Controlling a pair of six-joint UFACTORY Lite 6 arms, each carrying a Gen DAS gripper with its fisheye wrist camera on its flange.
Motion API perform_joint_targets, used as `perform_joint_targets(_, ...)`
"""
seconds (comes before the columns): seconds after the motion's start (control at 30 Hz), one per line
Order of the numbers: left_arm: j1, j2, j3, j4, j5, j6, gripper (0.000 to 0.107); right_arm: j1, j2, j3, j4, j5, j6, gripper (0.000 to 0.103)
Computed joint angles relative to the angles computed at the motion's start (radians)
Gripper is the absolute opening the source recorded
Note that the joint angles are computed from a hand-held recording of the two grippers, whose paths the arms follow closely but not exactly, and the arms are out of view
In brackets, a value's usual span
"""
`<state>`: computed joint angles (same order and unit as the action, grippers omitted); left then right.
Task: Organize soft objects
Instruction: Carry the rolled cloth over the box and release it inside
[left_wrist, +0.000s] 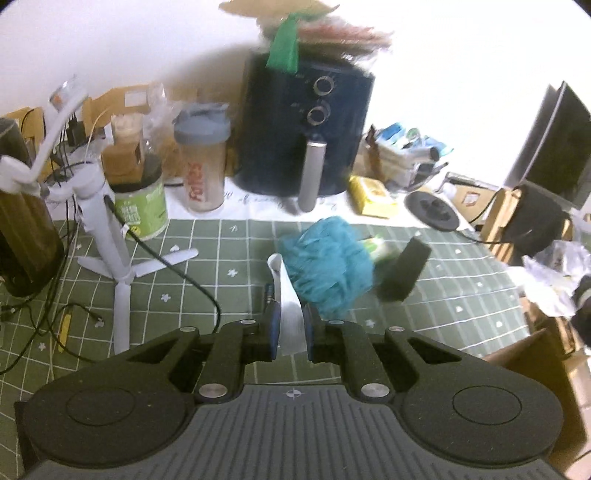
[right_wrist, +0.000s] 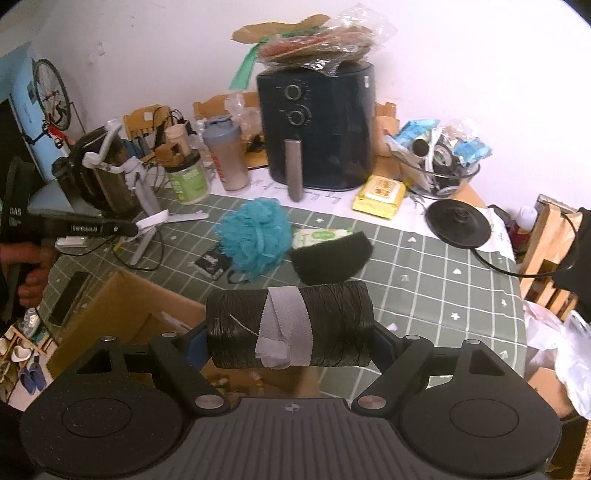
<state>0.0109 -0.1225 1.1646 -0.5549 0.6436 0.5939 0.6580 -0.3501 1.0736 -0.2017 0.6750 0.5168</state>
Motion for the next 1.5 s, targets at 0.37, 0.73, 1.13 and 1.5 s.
perform_joint_targets(0.37,0.001,-0.159,-0.041,-0.069,0.141,0.037,0.014,0.154,0.003,-0.016,-0.09,-0.001,0.191,0.085)
perform_joint_targets(0.73,-0.011,-0.325,-0.187,-0.103,0.25,0.057,0.014,0.283,0.0,-0.036,-0.184,0.024,0.359,0.085)
perform_joint_targets(1.13,-0.044,-0.435,-0.309,-0.019,0.327,-0.007,0.035,0.397,-0.005,-0.065,-0.252,0.07,0.5,0.085)
perform_joint_targets(1.5,0.111,-0.529,-0.335,-0.114,0.427,0.076,0.063,0.43,0.054,-0.027,-0.268,0.069,0.548,0.085)
